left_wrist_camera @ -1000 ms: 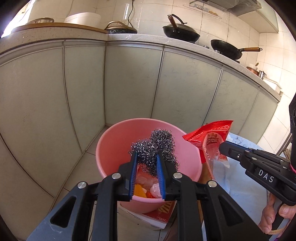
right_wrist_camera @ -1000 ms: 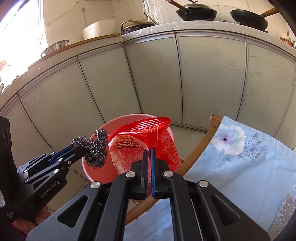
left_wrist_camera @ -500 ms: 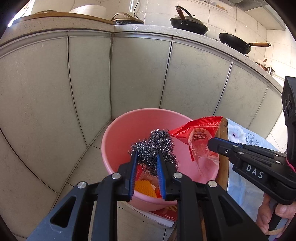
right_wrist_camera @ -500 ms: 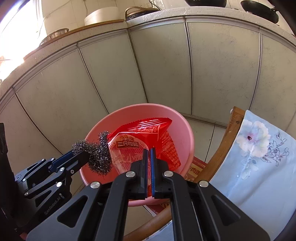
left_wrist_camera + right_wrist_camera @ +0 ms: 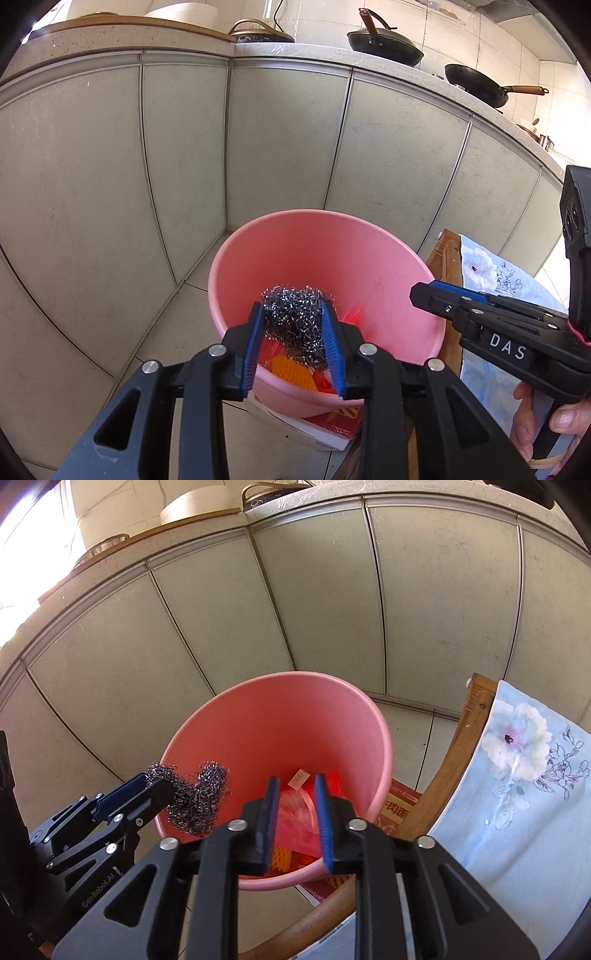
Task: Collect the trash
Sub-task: 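Open both tools to drop the steel wool and bag into the bucket, then return both tools to the table toward the silver scouring pad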
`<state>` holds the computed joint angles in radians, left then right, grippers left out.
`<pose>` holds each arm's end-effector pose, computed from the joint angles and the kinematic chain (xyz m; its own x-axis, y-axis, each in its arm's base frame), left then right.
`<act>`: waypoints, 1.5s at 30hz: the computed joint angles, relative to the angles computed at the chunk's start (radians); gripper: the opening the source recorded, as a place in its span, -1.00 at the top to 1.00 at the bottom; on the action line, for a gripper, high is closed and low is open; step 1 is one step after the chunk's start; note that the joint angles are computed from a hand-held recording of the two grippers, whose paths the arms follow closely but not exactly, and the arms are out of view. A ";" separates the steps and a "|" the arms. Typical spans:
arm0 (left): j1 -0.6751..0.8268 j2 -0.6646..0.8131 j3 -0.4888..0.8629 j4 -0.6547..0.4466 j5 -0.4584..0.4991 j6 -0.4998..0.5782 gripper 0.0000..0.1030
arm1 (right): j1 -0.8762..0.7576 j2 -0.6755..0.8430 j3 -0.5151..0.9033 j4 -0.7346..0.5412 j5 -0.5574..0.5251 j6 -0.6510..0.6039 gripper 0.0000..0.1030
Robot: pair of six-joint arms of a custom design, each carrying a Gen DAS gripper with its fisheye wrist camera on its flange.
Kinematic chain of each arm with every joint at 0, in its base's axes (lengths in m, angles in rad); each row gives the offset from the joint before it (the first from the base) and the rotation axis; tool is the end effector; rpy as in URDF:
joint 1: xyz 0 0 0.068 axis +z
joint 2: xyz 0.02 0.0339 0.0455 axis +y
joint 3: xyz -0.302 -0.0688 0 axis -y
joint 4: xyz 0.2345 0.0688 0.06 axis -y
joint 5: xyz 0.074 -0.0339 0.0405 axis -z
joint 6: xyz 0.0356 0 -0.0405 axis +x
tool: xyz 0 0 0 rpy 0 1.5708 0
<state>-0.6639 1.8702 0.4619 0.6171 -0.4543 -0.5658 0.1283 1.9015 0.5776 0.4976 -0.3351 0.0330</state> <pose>0.2307 -0.1607 0.1050 -0.6394 -0.1114 -0.7607 -0.0380 0.9928 -0.1134 0.3025 0.0508 0.1073 -0.7403 -0.0641 -0.6693 -0.3176 0.9107 0.2641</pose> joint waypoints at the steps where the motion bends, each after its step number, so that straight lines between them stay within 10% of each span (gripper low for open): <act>1: -0.003 -0.007 -0.006 -0.001 -0.003 -0.001 0.40 | -0.009 -0.008 -0.011 0.003 -0.005 -0.003 0.59; 28: -0.200 -0.232 -0.010 -0.150 -0.034 -0.085 0.23 | -0.368 -0.462 -0.340 -0.167 -0.188 -0.150 0.59; 45: -0.355 -0.152 0.133 -0.249 0.036 -0.069 0.23 | -0.829 -0.625 -0.404 -0.438 -0.332 -0.521 0.59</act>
<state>-1.0186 1.7184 0.5952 0.3681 -0.4183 -0.6347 -0.7006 1.2764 0.1740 0.0594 -0.6673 -0.4877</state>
